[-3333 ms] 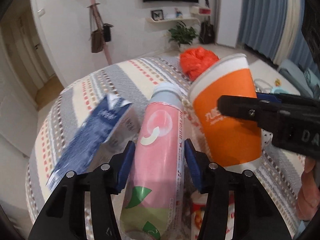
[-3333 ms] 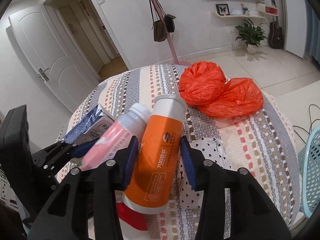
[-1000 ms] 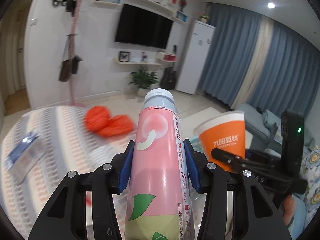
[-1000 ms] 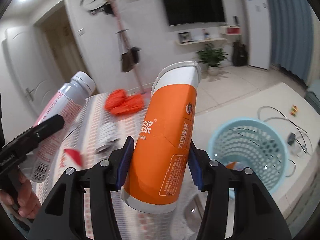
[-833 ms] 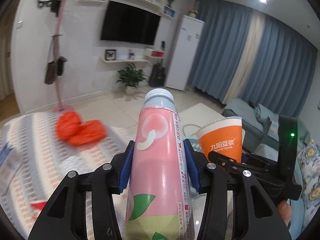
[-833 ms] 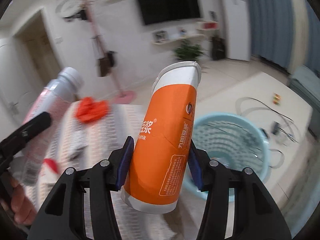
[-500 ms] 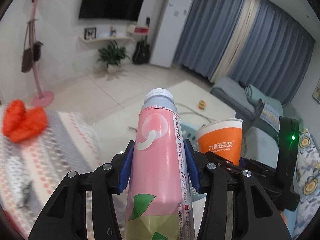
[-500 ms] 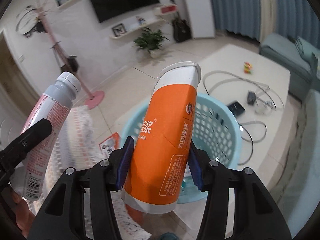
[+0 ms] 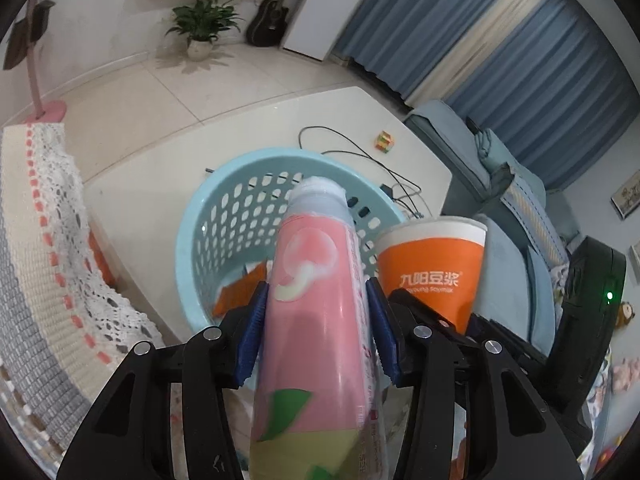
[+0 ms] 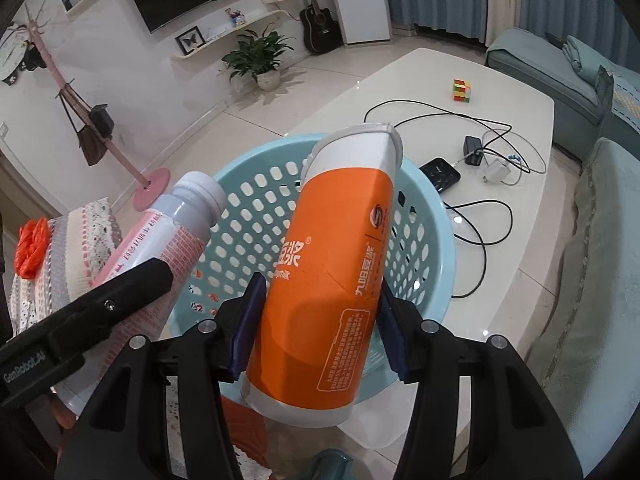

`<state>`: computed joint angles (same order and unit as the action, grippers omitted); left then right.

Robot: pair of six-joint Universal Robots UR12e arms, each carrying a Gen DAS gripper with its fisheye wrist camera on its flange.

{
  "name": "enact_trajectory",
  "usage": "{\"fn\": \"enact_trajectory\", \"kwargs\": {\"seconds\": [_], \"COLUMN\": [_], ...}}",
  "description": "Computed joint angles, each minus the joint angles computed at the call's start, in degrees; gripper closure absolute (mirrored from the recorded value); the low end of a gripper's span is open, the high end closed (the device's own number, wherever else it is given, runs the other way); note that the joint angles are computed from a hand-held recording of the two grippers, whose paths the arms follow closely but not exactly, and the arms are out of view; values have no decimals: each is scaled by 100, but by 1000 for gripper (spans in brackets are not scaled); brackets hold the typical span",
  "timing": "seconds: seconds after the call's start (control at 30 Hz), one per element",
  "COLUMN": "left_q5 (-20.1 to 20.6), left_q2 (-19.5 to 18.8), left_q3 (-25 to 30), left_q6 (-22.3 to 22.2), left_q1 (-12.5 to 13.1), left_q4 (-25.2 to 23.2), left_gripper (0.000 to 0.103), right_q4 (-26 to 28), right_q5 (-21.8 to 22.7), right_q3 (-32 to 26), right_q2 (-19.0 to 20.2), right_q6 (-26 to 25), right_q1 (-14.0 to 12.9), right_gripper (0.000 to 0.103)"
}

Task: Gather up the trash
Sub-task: 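Open both grippers to drop pink bottle and orange cup into basket, then move both open grippers back over the striped table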

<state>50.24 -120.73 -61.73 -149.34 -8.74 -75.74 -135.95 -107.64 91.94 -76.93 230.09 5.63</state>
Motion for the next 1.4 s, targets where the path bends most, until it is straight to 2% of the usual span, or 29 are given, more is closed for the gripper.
{"fn": "enact_trajectory", "kwargs": {"seconds": [0.07, 0.13, 0.5, 0.7, 0.9, 1.0, 1.2, 1.3, 1.4], "left_q5": [-97, -87, -250, -650, -1179, -1159, -903, -760, -560], "left_q2": [17, 71, 260, 531, 1000, 1173, 1441, 1446, 1384], "left_q3": [-6, -73, -260, -501, -1056, -1264, -1648, -1671, -1601], "left_q6": [76, 33, -19, -150, -408, -510, -933, -1194, -1474], "left_q1": [11, 19, 192, 499, 997, 1181, 1658, 1844, 2058], "left_q4": [42, 257, 437, 638, 1312, 1700, 2761, 3055, 3152], "left_gripper": [44, 40, 39, 40, 39, 39, 39, 39, 39], "right_q4": [-16, -83, -179, -457, -776, -936, -1050, -989, -865], "right_q5": [8, 66, -86, -255, -240, -152, 32, 205, 344], "right_q3": [37, 87, 74, -89, -483, -711, -1318, -1647, -1966], "right_q2": [-18, -48, -157, -135, 56, 191, 592, 820, 1038], "right_q6": [78, 141, 157, -115, -709, -1042, -1711, -1974, -2204], "right_q1": [-21, -46, 41, 227, 483, 636, 976, 1095, 1171], "right_gripper": [52, 52, 52, 52, 52, 52, 45, 45, 43]}}
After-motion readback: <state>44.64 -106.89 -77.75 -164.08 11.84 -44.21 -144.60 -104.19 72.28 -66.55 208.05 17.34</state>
